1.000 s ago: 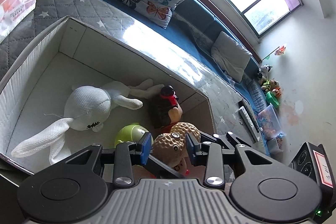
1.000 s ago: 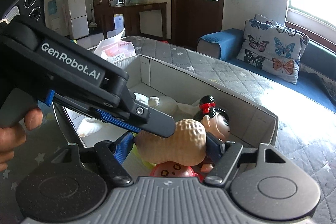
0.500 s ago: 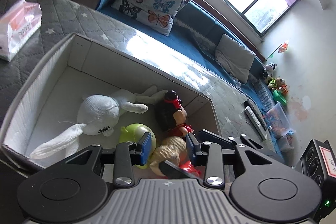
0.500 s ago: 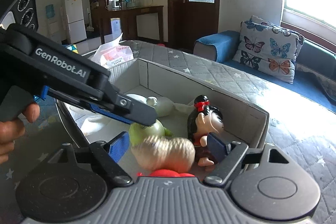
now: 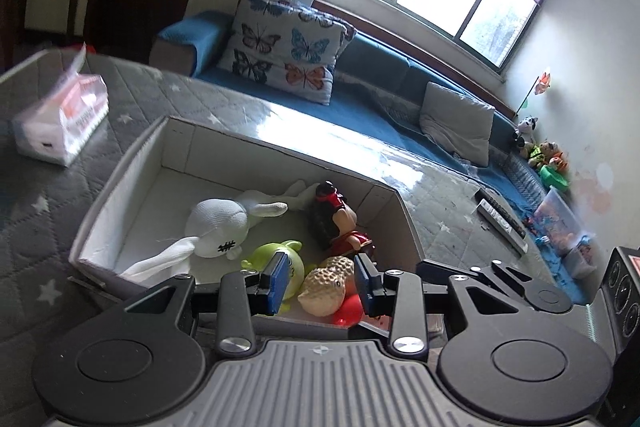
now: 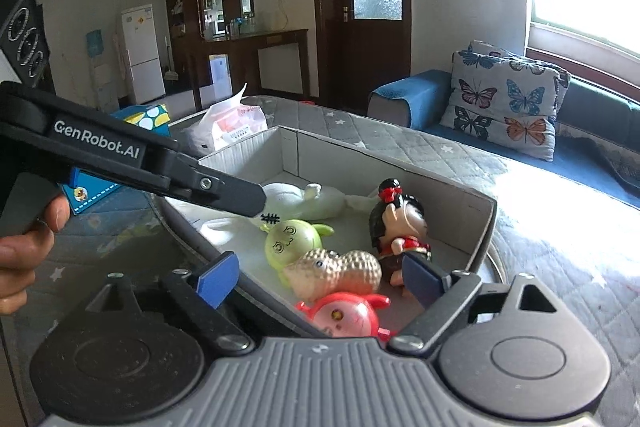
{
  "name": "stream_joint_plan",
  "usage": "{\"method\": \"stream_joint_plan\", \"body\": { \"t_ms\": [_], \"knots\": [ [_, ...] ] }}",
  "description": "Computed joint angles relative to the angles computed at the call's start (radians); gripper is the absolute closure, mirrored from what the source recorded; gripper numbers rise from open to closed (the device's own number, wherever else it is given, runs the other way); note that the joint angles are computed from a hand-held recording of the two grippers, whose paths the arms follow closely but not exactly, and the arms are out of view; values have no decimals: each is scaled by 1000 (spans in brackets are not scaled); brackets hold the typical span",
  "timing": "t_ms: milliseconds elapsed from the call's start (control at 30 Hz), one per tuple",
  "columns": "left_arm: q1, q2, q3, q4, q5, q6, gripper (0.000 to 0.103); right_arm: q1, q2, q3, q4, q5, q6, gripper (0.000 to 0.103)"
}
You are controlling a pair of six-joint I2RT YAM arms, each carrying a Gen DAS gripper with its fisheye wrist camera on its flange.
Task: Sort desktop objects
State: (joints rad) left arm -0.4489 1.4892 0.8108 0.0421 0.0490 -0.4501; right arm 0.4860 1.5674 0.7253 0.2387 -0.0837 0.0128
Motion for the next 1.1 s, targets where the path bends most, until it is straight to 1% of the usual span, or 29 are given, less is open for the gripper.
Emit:
{"method": "stream_joint_plan", "body": {
  "t_ms": [100, 233, 400, 633, 733, 867, 1033, 1100],
  "knots": [
    [-40, -52, -39, -13, -60, 20, 64, 17, -48, -46, 3, 19, 18, 6],
    [-104, -111, -103, -1, -167, 40, 64, 47, -110, -110, 17, 57, 53, 0],
    [-193, -167, -161, -9, -290, 57, 63, 90, -185, -183, 27, 113, 94, 0],
    [-303, -199, -215, -22, -444, 10, 63, 129, -266, -268, 30, 158, 150, 0],
    [-340, -202, -232, -32, -496, -16, 63, 140, -274, -288, 26, 162, 175, 0],
    [-381, -215, -263, -28, -564, -45, 63, 168, -281, -314, 28, 192, 204, 0],
    [-430, -204, -267, -57, -662, -83, 63, 208, -277, -331, 29, 227, 231, 0],
    [-440, -196, -270, -57, -684, -90, 63, 225, -277, -339, 31, 242, 244, 0]
  ]
}}
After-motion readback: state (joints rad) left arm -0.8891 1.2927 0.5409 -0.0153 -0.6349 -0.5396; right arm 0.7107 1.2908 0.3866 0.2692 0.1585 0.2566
